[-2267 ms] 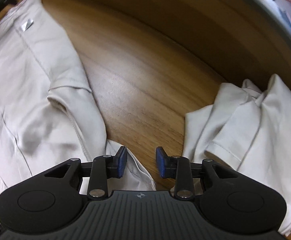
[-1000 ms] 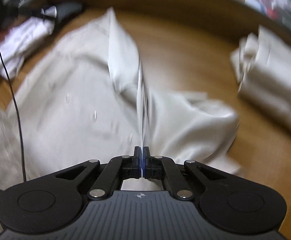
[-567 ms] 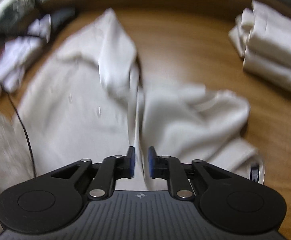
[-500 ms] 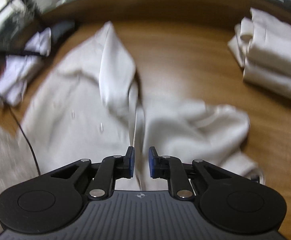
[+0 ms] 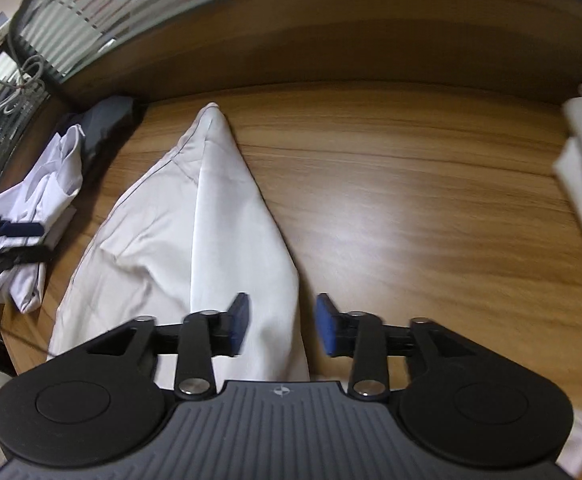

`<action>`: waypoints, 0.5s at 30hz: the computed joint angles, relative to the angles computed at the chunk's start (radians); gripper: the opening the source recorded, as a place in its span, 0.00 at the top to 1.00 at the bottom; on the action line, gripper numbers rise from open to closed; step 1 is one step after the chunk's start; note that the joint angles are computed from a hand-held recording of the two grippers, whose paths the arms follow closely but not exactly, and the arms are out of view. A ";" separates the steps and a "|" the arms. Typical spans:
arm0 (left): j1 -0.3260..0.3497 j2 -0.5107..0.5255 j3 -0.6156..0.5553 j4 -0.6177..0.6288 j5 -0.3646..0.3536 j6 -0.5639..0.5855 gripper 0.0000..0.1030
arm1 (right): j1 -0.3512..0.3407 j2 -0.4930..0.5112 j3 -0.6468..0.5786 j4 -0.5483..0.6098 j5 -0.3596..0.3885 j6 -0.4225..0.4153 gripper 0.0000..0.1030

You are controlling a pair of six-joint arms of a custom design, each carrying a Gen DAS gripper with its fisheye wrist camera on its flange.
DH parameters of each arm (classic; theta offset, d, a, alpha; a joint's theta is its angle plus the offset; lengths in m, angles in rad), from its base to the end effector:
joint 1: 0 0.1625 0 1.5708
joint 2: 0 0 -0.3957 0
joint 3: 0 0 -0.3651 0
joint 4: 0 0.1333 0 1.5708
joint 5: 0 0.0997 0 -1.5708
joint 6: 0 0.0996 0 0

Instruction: Fold clothes

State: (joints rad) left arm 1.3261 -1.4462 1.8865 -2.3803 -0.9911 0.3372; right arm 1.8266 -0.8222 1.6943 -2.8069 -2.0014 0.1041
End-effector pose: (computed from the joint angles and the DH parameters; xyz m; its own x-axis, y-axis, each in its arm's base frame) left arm 0.0605 -0.5330 0.3578 -0.7364 0.3096 -0.6015 0.4976 0.8503 -0.1715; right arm 0.2480 -0.5859 0.1238 -0.9364 0.0083 0.3510 -0.1399 0.9081 -0.3946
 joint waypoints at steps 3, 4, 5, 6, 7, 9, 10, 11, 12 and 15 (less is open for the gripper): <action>0.002 -0.005 -0.007 0.020 0.005 -0.026 0.28 | -0.025 0.064 -0.073 0.017 0.029 0.013 0.50; 0.003 -0.007 -0.008 0.027 0.005 -0.035 0.28 | -0.035 0.080 -0.093 0.022 0.045 0.023 0.50; 0.003 -0.010 -0.008 0.033 0.006 -0.042 0.28 | -0.044 0.096 -0.113 0.028 0.063 0.028 0.50; 0.002 -0.014 -0.008 0.035 0.009 -0.046 0.28 | -0.053 0.112 -0.131 0.034 0.079 0.033 0.51; 0.001 -0.018 -0.007 0.035 0.012 -0.049 0.28 | -0.057 0.124 -0.145 0.040 0.091 0.033 0.57; -0.002 -0.028 -0.002 0.032 0.017 -0.054 0.28 | -0.058 0.146 -0.167 0.039 0.101 0.025 0.96; -0.004 -0.034 0.001 0.029 0.019 -0.056 0.28 | -0.056 0.153 -0.173 0.035 0.109 0.027 0.99; -0.006 -0.041 0.004 0.026 0.020 -0.059 0.28 | -0.052 0.158 -0.179 0.029 0.116 0.026 0.99; -0.009 -0.048 0.007 0.021 0.022 -0.063 0.28 | -0.042 0.162 -0.180 0.012 0.116 0.014 0.99; -0.016 -0.067 0.018 0.006 0.026 -0.072 0.28 | 0.004 0.171 -0.187 -0.025 0.122 -0.041 0.99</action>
State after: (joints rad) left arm 1.3097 -1.5129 1.9049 -2.3738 -0.9647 0.2655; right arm 1.8303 -0.6514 1.5070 -2.8318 -1.8796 0.0626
